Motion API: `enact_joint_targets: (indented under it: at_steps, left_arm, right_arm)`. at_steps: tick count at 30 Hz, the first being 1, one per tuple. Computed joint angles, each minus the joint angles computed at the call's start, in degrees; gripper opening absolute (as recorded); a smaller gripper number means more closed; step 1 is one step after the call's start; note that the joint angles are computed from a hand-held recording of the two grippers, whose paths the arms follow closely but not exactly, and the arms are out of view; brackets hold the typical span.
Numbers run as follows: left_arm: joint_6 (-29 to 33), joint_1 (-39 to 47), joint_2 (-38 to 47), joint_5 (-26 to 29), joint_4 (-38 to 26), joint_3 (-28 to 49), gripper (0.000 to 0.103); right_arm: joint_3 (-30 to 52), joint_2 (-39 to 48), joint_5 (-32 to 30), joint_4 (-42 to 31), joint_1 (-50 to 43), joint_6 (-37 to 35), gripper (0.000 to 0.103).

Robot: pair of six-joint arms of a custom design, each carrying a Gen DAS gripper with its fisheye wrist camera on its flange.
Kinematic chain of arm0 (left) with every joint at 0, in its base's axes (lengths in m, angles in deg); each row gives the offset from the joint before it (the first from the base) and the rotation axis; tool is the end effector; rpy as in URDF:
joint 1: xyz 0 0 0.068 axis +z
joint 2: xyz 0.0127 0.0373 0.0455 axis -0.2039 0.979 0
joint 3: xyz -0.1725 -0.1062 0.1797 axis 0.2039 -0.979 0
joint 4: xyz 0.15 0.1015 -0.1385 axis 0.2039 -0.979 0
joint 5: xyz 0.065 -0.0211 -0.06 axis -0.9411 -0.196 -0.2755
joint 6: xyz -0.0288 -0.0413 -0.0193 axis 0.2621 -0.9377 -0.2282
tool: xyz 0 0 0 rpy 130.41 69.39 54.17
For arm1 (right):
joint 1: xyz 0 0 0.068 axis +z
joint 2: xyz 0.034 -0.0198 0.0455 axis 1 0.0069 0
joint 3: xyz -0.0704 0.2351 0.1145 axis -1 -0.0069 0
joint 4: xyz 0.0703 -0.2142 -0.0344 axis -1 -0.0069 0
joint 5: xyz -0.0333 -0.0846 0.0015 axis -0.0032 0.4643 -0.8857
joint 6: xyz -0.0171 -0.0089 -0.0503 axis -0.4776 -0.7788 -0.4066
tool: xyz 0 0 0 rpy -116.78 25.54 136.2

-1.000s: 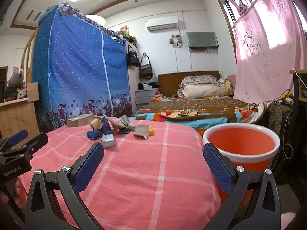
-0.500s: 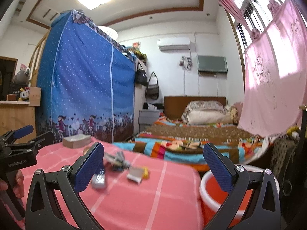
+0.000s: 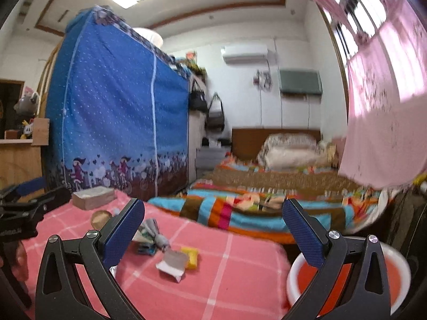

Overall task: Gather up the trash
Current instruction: 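Grasp the dark blue wrapper with the left tool while the right tool grasps the white paper scrap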

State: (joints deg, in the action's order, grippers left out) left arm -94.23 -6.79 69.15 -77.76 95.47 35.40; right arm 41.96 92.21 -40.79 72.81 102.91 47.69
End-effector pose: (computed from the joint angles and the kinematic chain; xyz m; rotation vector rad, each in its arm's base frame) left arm 0.2884 0.0261 0.1239 -0.1691 1.7773 0.0269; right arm 0.3513 0.0907 0.1478 -0.3492 1.6329 0.3490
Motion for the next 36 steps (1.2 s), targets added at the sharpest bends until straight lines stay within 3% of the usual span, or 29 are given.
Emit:
enact_joint_targets:
  at_steps: [2,5,7,12,17,21,23,32,36]
  left_arm:
    - [0.1,-0.2,-0.4,1.3,-5.4,2.3,0.099]
    - [0.4,-0.4,-0.7,2.8,-11.9,5.3,0.087]
    - [0.3,-0.3,-0.9,4.8,-18.5,8.2,0.082]
    - [-2.0,1.1,0.7,11.8,-32.2,14.8,0.064]
    - [-4.5,2.9,3.5,19.4,-39.3,18.7,0.042]
    - [-4.6,2.3,3.7,21.3,-39.9,18.6,0.03]
    - [-4.2,1.9,3.2,20.9,-38.8,17.5,0.017]
    - [-3.4,3.1,3.5,21.2,-38.5,17.3,0.016]
    - [-3.2,3.2,3.5,20.8,-36.5,15.9,0.015]
  right_arm:
    - [4.2,0.3,-1.7,-8.5,-0.4,-0.2,0.103]
    - [7.7,0.7,-3.4,-15.1,-0.8,0.0,0.098]
    - [10.7,1.4,-4.4,-20.7,-0.7,0.2,0.084]
    - [18.8,4.0,-6.0,-35.1,0.5,-0.4,0.064]
    - [23.7,5.8,-9.7,-45.2,0.5,-0.3,0.051]
    - [24.4,5.8,-9.5,-48.8,1.5,-2.0,0.05]
    - [25.8,6.3,-9.2,-51.1,1.8,-2.5,0.05]
    - [30.7,8.2,-12.7,-57.8,2.1,-0.8,0.05]
    - [34.8,10.4,-10.5,-61.8,3.5,-0.4,0.05]
